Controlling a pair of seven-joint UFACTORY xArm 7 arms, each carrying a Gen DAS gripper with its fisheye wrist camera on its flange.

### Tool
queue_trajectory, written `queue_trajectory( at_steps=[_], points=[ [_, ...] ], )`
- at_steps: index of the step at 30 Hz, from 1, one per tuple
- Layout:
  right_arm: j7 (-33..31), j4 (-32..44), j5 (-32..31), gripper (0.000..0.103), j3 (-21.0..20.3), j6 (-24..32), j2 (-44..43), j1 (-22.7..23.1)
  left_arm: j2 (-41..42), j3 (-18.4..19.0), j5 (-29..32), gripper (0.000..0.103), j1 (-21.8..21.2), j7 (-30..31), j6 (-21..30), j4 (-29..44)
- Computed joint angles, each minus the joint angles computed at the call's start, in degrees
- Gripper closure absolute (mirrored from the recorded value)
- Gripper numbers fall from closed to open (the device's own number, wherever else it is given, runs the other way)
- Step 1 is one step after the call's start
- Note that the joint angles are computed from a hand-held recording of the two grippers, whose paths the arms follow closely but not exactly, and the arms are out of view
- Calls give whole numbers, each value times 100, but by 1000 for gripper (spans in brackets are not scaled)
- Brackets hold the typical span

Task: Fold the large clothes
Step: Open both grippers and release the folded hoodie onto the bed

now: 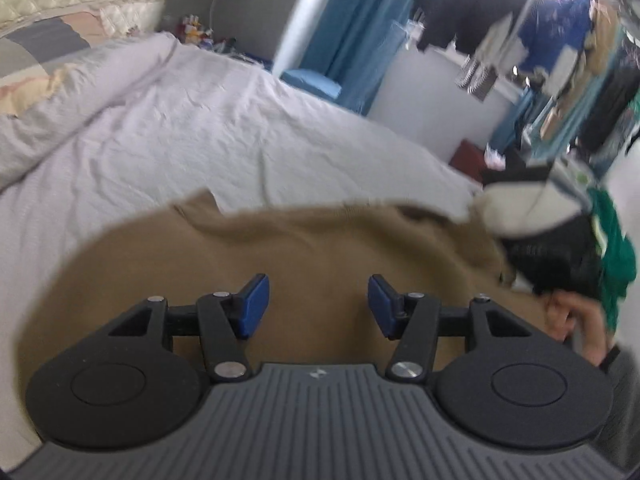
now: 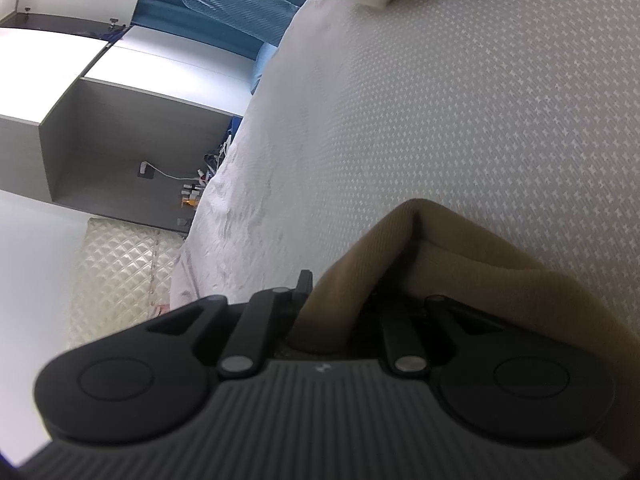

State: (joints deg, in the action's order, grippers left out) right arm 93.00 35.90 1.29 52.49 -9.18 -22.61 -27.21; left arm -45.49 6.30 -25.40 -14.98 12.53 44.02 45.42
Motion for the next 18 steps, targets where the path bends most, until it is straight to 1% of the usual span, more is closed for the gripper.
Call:
queue_trajectory(
  at_steps=[1,2,3,6,7,9,10,13,14,15,16,17,18],
  points=[
    [5,-15,6,88,-28,-5,-10,34,-115,-208,101,42,89,-32,-247,-237],
    [2,-30,8,88,-55,-13,-15,63,-148,-314,165,42,109,-54,-444,-376],
    [3,-33,13,88,-60,-21,-15,72,-148,-370,213,42,114,-123,-536,-441],
    [-53,-54,31,86,-263,-53,51,268,-134,-365,341,42,22,-165,-618,-504],
    [-80,-85,59,85,-424,-94,95,433,-119,-315,350,42,-28,-145,-619,-508],
    [-130,-168,176,82,-789,-166,149,828,-97,-218,330,42,-100,-132,-580,-501],
    [-173,-225,241,82,-1074,-199,174,1140,-89,-180,320,42,-127,-110,-567,-512],
    [-482,-346,325,79,-2182,10,112,2327,-104,-85,275,42,-186,-30,-509,-543],
    [-530,-417,376,76,-2442,39,33,2626,-120,-75,263,42,-184,-25,-485,-554],
    [-541,-532,449,67,-2655,1,-81,2886,-131,-69,248,42,-181,-17,-489,-571],
    [-494,-690,559,61,-2738,-42,-281,3027,-137,-65,239,42,-181,3,-509,-583],
    [-432,-827,659,53,-2670,-27,-519,3004,-140,-72,234,42,-178,17,-542,-602],
    [-370,-956,735,52,-2582,32,-788,2950,-142,-79,228,42,-171,12,-560,-608]
  ],
)
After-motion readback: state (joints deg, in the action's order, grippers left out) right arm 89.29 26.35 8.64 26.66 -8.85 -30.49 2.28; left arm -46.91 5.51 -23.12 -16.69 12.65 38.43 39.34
